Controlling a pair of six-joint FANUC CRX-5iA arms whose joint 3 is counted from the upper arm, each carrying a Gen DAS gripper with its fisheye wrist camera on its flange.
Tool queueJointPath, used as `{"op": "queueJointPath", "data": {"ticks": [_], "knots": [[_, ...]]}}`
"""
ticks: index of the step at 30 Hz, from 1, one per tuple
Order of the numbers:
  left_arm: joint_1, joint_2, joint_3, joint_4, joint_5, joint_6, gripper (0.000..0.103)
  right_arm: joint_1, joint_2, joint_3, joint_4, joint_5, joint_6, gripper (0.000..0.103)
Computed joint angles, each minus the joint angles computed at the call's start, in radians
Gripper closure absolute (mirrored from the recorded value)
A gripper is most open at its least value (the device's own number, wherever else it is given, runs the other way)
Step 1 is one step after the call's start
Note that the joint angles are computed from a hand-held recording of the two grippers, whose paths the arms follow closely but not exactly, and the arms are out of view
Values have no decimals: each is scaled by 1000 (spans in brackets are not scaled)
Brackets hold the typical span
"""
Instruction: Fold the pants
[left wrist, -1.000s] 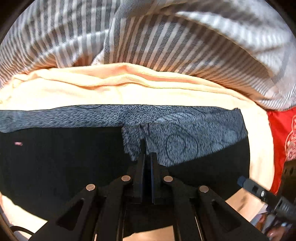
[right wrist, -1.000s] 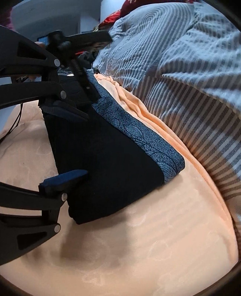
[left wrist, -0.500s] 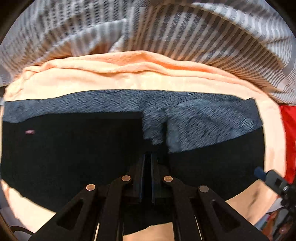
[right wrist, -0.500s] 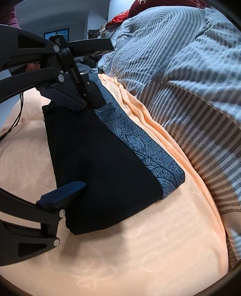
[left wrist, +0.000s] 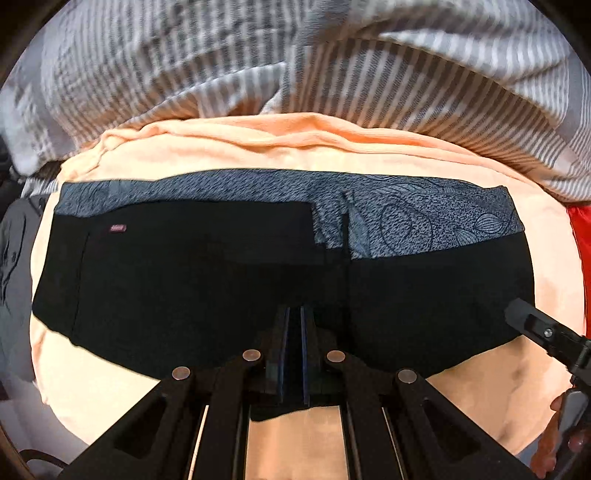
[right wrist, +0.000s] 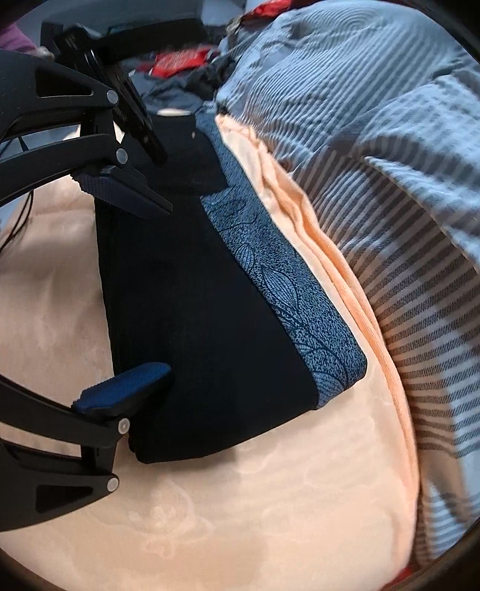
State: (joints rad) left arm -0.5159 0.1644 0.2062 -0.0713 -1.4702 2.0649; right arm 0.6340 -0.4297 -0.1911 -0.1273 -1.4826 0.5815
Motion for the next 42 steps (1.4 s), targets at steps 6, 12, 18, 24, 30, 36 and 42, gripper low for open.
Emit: {"op": "queueJointPath", "data": {"ticks": [6, 12, 18, 24, 30, 36, 42], "knots": [[4, -26, -62, 39, 26, 48, 98, 116, 114, 72, 113, -127, 45, 20], [34, -93, -165, 106, 74, 72, 98, 279, 199, 79, 277, -157, 137, 20], [83, -144, -239, 160, 96, 71, 98, 334, 266, 41, 302, -181, 168, 12], [174, -232, -371, 312, 214, -16, 98, 288, 281, 60, 261, -181, 198, 6], [212, -274, -427, 378, 263, -61, 0, 294, 294, 52, 279, -176, 182, 4], [229, -274, -418, 368, 267, -21, 1, 280, 312, 67, 271, -175, 191, 4], [264, -289, -454, 400, 226, -57, 1, 280, 316, 106, 270, -192, 179, 3]]}}
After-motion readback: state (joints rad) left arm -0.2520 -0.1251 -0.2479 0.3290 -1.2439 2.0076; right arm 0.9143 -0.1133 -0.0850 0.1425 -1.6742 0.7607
